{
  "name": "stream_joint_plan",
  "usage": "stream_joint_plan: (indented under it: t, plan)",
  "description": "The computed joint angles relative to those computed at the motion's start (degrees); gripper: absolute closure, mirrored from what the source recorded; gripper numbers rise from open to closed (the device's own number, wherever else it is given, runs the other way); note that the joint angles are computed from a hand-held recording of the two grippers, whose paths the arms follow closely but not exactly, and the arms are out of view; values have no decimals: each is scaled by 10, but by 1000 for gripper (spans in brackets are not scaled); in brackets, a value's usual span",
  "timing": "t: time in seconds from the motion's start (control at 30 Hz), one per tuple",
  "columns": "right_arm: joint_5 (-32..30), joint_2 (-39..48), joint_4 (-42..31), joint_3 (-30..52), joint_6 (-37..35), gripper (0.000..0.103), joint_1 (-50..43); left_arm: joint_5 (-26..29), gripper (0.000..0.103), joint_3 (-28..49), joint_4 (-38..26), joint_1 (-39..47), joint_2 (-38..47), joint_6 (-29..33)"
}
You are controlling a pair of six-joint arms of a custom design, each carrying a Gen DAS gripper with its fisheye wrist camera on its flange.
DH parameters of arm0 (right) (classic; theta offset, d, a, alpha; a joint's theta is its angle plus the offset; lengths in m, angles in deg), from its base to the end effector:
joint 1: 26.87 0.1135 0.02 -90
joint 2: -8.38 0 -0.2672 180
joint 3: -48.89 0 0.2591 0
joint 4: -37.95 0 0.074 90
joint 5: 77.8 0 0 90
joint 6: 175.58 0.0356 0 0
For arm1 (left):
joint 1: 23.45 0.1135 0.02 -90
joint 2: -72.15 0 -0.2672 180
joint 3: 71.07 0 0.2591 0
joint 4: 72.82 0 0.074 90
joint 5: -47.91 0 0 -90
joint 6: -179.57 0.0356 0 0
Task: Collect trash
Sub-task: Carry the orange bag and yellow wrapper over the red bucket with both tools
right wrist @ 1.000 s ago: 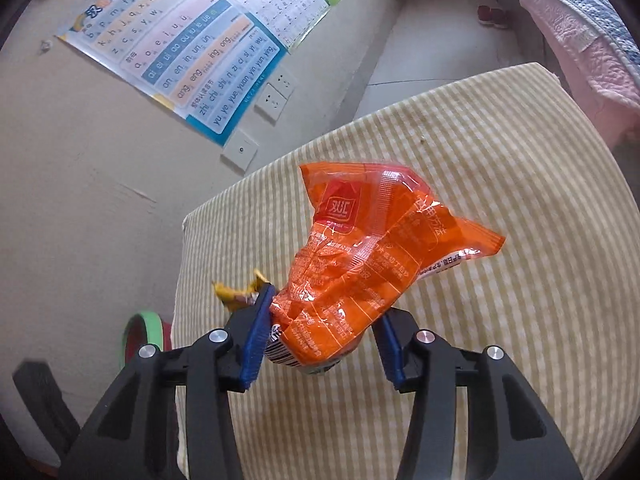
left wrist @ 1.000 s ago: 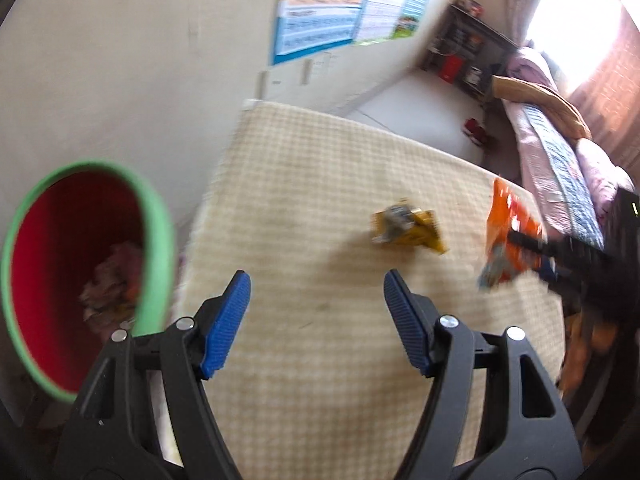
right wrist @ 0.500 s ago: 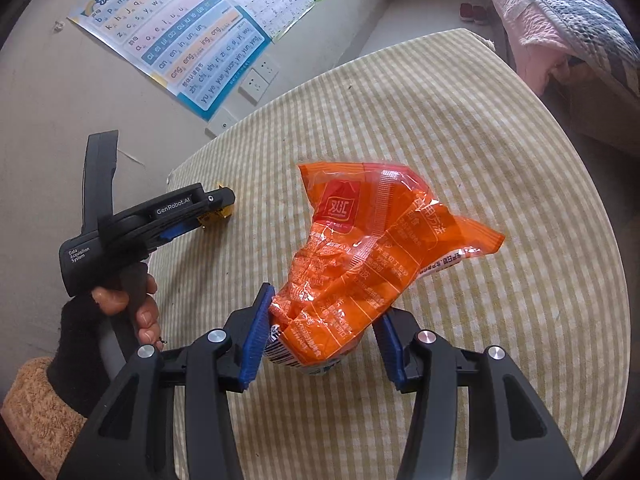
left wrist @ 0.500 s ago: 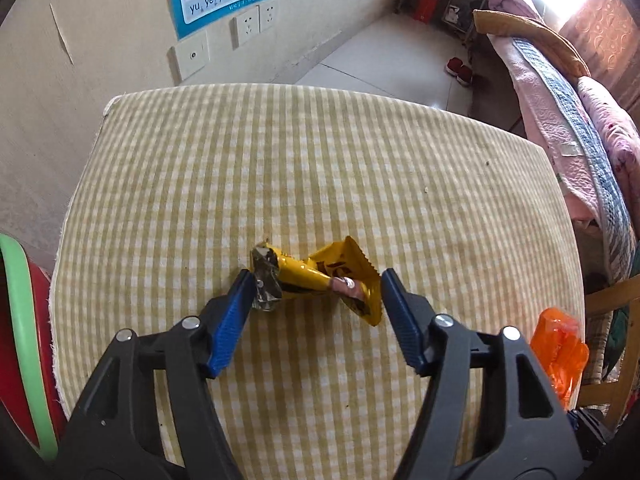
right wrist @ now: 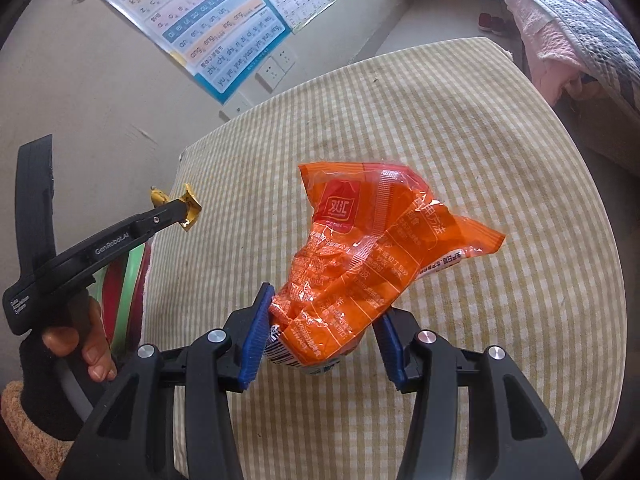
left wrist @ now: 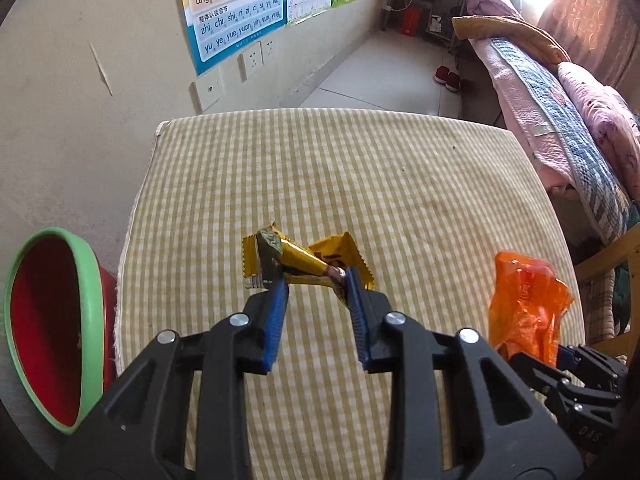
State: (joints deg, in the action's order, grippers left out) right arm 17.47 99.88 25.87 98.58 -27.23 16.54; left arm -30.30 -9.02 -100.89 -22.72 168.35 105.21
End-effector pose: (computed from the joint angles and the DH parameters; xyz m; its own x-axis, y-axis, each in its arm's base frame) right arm 0.2090 0.1932 0.1195 -0.8570 0.3561 -0.3724 0.1612 0.8717 0.4627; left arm 0.3141 -0.0033 0.1374 -0.8296 0.2534 -0.4976 0.3182 0.9468 -0.0484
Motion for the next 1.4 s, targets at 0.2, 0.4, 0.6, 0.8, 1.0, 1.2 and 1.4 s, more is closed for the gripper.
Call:
stream_joint_plan:
  t: [0.2, 0.4, 0.6, 0.8, 1.0, 1.2, 1.4]
  plan:
    - [18, 34, -64, 59, -34, 52, 42, 49, 74, -80, -31, 69, -48, 17]
    - [32, 60, -90, 86, -26, 38, 63, 79, 56, -96, -33, 130, -45, 15]
    - [57, 33, -98, 70, -8, 37, 71, 98, 51, -90, -43, 150, -48, 18]
    - [55, 17, -88, 48, 7, 37, 62, 81, 49, -113, -28, 139, -35, 26]
    - [41, 13, -64, 28, 21, 38, 59, 72, 55, -114, -20, 127, -16, 28]
    - [48, -1, -51, 17, 24, 54, 65, 80, 75, -108, -32, 135, -18, 29]
    - [76, -35, -69, 23, 19, 55, 77, 93, 76, -117, -47, 148, -89, 31]
